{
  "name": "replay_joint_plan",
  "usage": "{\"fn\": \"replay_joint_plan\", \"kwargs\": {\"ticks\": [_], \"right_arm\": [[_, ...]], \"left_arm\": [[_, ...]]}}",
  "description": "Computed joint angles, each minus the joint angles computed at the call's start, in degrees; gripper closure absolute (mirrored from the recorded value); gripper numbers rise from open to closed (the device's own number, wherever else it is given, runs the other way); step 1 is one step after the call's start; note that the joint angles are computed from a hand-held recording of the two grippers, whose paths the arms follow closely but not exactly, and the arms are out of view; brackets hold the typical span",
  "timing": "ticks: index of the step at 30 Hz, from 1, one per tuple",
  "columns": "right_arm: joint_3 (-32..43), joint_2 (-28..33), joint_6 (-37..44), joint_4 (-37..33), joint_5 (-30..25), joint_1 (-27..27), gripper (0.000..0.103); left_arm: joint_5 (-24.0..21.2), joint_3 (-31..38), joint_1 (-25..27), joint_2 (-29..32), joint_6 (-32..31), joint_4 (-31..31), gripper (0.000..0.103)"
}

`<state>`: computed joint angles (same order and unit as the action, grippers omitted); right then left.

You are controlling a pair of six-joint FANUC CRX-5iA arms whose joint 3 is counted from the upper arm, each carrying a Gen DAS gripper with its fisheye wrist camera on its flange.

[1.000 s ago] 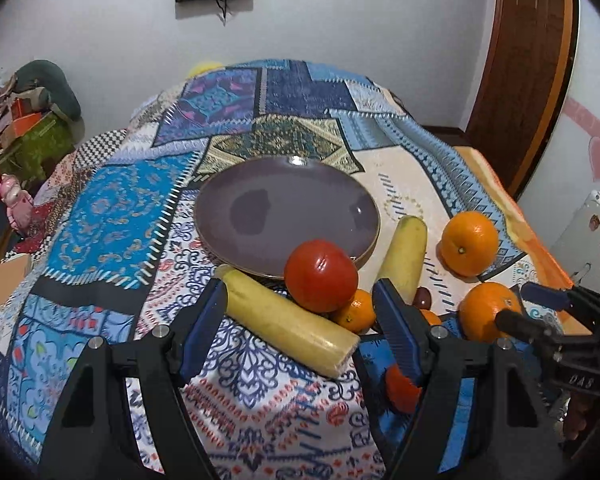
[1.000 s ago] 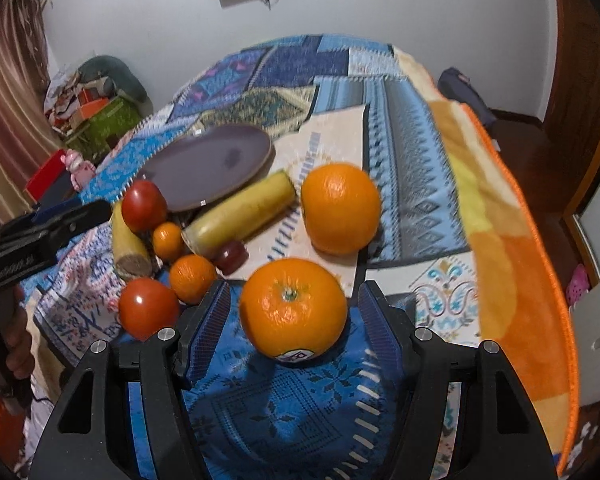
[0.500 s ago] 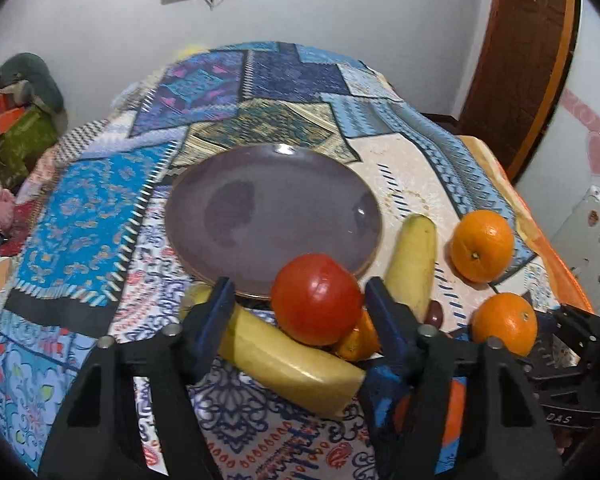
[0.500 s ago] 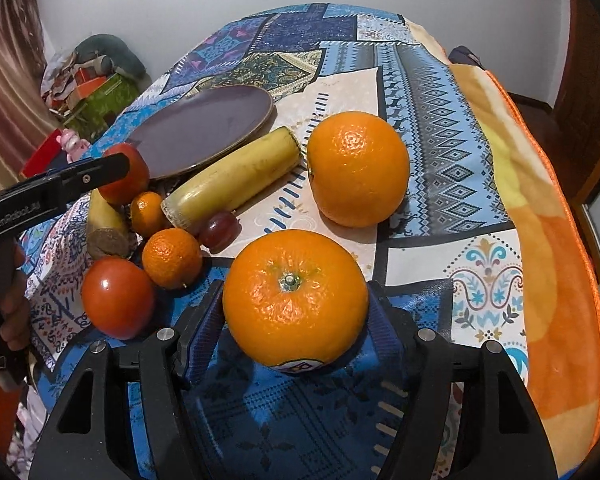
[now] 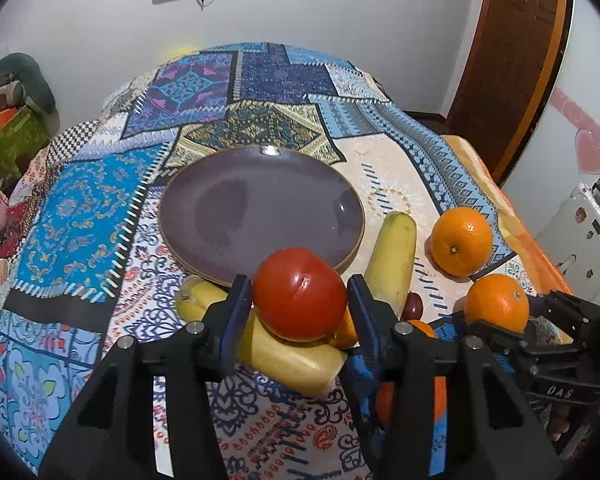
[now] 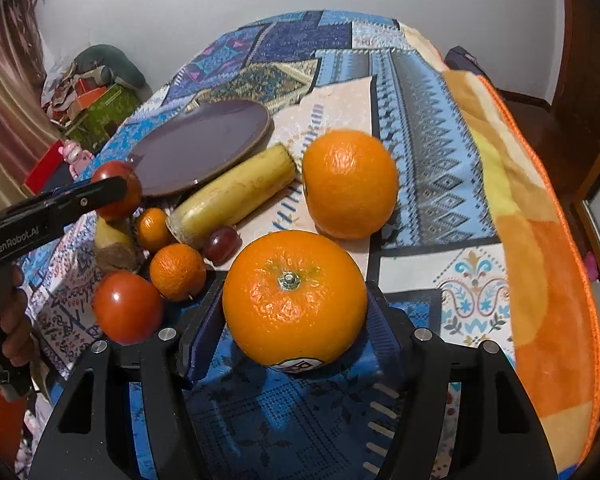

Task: Organize fruits

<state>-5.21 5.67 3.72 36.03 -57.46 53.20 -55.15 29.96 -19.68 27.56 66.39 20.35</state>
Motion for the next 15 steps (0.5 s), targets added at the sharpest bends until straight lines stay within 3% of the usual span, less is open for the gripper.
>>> {"fn": "replay_joint_plan", "kwargs": {"ticks": [4, 6, 7, 11, 15], "right_arm": [[0.7, -0.3, -0.2, 2.1, -0.1, 0.1, 0.040], [1.2, -0.3, -0.2, 3.8, -0.1, 0.1, 0.040], [1.6, -0.2, 0.0, 4.8, 0.0, -0.1, 0.040], [3.8, 1.2, 1.4, 8.5, 0.3, -1.1, 0.040], [4.8, 2.2, 1.7, 10.3, 0.6, -1.5, 0.040]], "left_arm": [[1.1, -1.3, 0.7, -1.6, -0.8, 1.1, 0.056], [2.3, -2.1, 1.1, -2.6, -1.3, 1.7, 0.072], [2.4, -2.0, 1.3, -2.9, -1.4, 1.9, 0.094], [1.2, -0.4, 2.3, -2.4, -2.1, 4.6, 0.095], [-0.7, 1.8, 2.2, -1.3, -1.1, 2.4, 0.089]]}}
